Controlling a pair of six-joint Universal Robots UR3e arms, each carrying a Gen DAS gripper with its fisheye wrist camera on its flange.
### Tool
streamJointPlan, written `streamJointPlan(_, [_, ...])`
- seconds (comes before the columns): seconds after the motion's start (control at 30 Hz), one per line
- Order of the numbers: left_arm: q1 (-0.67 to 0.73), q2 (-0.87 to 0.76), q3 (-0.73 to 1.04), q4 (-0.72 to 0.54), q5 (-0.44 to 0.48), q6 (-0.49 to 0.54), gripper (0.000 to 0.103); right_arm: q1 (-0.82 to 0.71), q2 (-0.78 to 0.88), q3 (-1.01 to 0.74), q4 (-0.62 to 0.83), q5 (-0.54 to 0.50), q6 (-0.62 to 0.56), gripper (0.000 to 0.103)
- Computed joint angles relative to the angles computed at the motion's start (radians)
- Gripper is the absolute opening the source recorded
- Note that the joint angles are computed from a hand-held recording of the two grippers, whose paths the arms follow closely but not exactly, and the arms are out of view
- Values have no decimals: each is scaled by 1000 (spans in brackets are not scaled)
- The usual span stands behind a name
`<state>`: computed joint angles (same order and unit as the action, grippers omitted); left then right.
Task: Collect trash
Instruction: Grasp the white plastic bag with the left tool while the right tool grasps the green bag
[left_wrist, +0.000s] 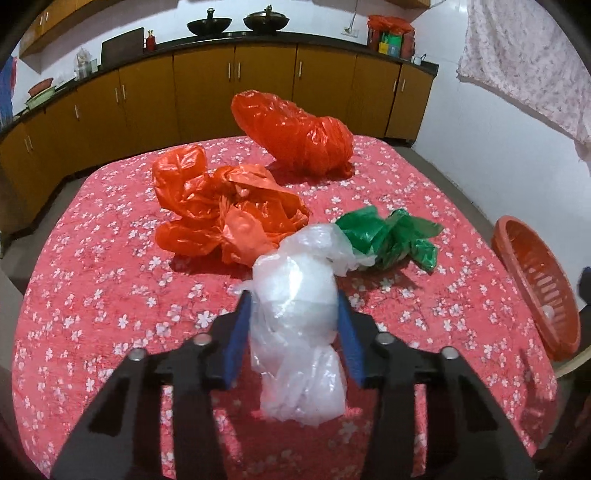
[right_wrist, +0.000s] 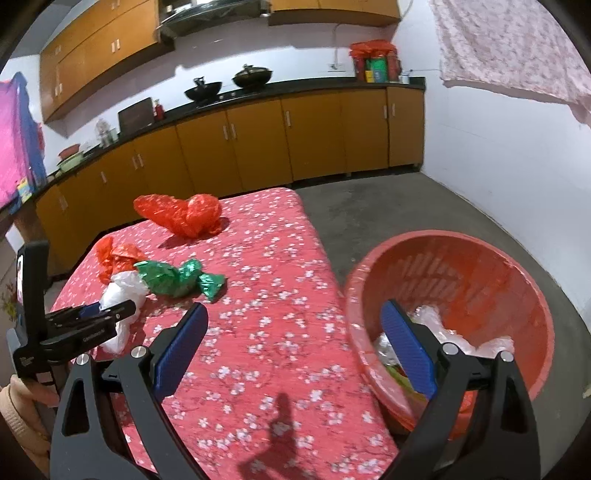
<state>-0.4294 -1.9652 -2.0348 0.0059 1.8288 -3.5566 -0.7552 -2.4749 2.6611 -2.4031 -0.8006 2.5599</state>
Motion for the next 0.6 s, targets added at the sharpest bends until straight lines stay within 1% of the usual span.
streamJointPlan(0.1, [12, 40, -57, 33, -10, 2, 37, 131, 184, -9, -235, -55, 96, 94])
streamJointPlan(0.2, [36, 116, -162, 81, -27, -4, 37, 253, 351, -40, -401, -99, 161, 94])
streamJointPlan(0.23, [45, 137, -191, 93, -30, -3, 37, 280, 392, -51, -434, -109, 170, 94])
streamJointPlan(0.27, [57, 168, -233, 109, -29, -2, 37, 338, 475, -75, -503, -132, 191, 94])
streamJointPlan(0.43, [135, 283, -378, 141, 0, 8, 37, 534, 755, -201, -666, -214, 243, 87])
streamJointPlan(0.53, [223, 342, -438, 137, -24, 18, 37, 628, 907, -302, -736, -254, 271, 86])
streamJointPlan(0.6, [271, 368, -463, 139, -34, 28, 37, 665, 988, -371, -750, -265, 283, 86])
